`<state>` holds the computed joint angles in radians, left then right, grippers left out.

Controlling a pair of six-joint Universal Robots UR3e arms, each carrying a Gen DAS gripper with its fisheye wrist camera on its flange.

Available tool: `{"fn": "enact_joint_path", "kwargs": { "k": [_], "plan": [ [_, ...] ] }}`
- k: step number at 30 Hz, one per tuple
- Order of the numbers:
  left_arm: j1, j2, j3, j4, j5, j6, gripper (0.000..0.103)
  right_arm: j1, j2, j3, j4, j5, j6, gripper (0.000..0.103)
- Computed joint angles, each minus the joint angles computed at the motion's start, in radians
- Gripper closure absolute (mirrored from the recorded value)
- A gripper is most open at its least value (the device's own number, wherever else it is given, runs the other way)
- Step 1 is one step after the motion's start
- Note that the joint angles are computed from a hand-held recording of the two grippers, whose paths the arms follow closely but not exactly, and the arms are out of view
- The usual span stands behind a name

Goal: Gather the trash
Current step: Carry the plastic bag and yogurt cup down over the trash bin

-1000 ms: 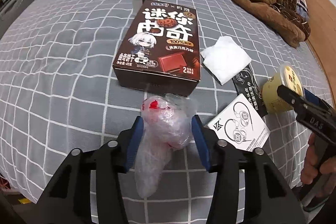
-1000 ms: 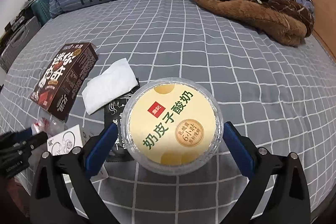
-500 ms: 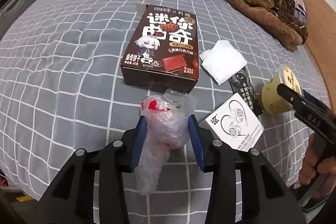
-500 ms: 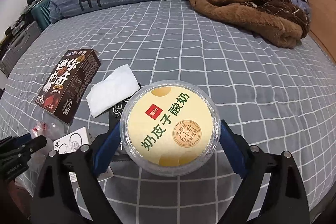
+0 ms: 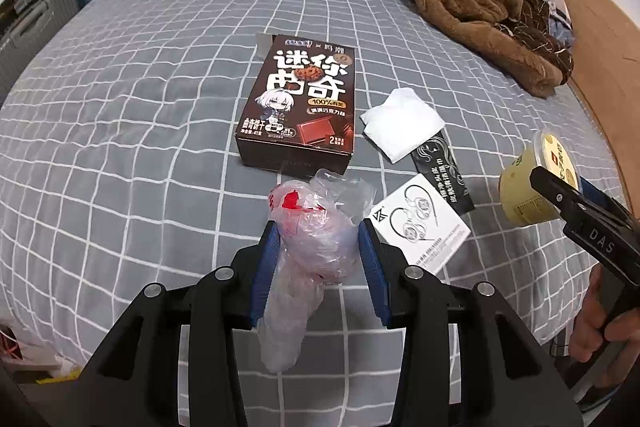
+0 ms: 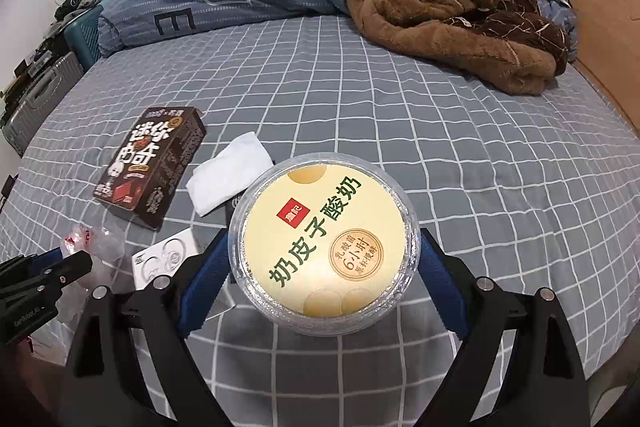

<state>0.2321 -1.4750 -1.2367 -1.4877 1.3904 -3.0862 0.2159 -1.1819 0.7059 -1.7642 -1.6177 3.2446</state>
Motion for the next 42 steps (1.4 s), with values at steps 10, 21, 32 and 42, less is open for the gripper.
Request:
{"fn": "enact_joint_path", "kwargs": {
  "k": [10, 21, 32, 42],
  "plan": [
    [0.015, 0.075, 0.049, -0.099, 0.002, -0.009, 0.063, 0.028, -0.098, 0.024, 0.05, -0.024, 0.004, 0.018],
    [0.029, 0.149, 0.103, -0.203, -0.018, -0.006, 0.063, 0.041, -0.225, 0.074, 0.102, -0.019, 0.032, 0.018],
    [0.06, 0.251, 0.141, -0.328, -0.034, 0.017, 0.063, 0.067, -0.35, 0.106, 0.168, -0.017, 0.047, 0.018],
    [0.167, 0.396, 0.127, -0.481, -0.098, 0.102, 0.063, 0.157, -0.463, 0.193, 0.185, -0.054, 0.098, 0.018]
  ]
}}
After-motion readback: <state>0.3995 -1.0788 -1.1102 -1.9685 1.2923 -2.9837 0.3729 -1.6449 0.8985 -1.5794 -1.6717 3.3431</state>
